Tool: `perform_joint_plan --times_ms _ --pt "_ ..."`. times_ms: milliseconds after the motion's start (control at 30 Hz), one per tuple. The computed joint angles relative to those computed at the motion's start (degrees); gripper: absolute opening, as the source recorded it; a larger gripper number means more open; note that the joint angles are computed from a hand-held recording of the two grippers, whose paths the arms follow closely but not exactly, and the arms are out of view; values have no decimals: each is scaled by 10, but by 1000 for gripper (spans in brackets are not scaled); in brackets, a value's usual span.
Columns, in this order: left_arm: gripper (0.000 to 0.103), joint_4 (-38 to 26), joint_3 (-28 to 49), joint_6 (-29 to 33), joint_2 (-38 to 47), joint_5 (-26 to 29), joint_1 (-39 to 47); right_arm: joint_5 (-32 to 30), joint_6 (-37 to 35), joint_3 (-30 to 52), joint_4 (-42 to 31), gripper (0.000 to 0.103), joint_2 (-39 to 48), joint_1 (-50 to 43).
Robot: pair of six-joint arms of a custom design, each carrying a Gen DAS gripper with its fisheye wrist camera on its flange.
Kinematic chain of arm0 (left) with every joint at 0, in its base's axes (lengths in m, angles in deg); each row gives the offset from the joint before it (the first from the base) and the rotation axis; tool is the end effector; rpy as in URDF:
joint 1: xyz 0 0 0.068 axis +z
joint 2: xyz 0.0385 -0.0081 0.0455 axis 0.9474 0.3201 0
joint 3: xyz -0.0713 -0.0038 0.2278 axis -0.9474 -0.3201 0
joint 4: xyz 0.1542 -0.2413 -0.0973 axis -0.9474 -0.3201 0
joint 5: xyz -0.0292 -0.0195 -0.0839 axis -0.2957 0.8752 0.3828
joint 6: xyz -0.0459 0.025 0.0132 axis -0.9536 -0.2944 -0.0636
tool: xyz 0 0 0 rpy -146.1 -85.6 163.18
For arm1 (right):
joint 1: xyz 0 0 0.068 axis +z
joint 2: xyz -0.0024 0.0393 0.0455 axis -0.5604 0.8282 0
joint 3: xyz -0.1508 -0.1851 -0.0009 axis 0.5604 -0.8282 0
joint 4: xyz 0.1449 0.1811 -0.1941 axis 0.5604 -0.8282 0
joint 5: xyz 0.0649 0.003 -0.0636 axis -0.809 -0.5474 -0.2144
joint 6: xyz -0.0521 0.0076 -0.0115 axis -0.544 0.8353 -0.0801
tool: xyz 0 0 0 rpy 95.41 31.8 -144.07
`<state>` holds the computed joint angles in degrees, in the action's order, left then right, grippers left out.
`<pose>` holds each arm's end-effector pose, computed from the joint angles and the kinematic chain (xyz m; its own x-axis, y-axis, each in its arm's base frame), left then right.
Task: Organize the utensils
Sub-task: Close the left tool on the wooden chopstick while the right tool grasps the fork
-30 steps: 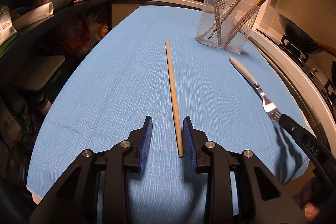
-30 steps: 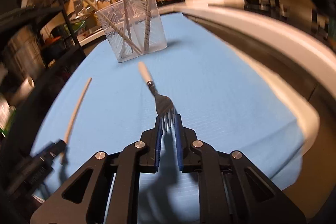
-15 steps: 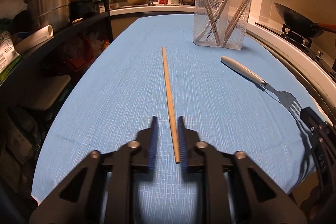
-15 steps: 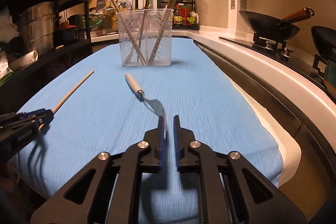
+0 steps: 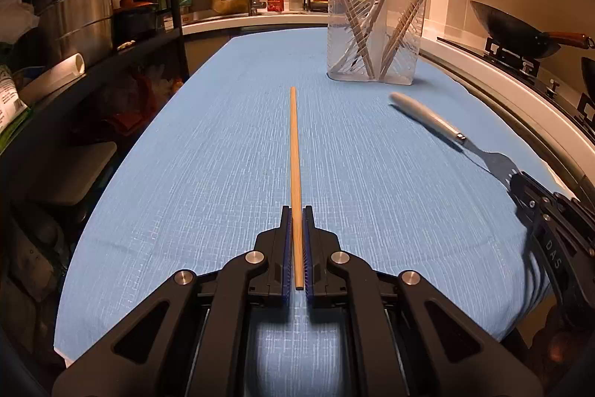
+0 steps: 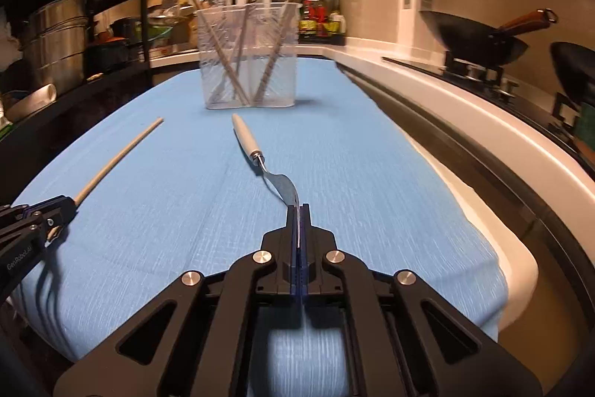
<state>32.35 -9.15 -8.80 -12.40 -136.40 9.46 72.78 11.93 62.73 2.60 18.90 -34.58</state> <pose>0.1455 -0.2139 0.1563 -0.5896 -0.1967 -0.7834 -0.3067 0.9518 -0.0082 0.1908 0.0061 0.1438 -0.4901 -0.1243 -0.8628 -0.2435 0.9699 -0.0014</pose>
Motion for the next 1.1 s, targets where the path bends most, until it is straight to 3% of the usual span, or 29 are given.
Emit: perform_joint_plan --times_ms 100,167,600,1100 --pt "6 3 -1 -1 0 1 2 97 26 -41 -83 2 -137 54" --pt "6 8 -5 -2 -5 2 2 115 39 -49 -114 2 -176 66" --pt "6 43 -22 13 -17 1 2 36 10 -25 -78 6 -98 6" --pt "6 30 -6 9 5 -12 -2 39 9 -19 -84 1 -100 12"
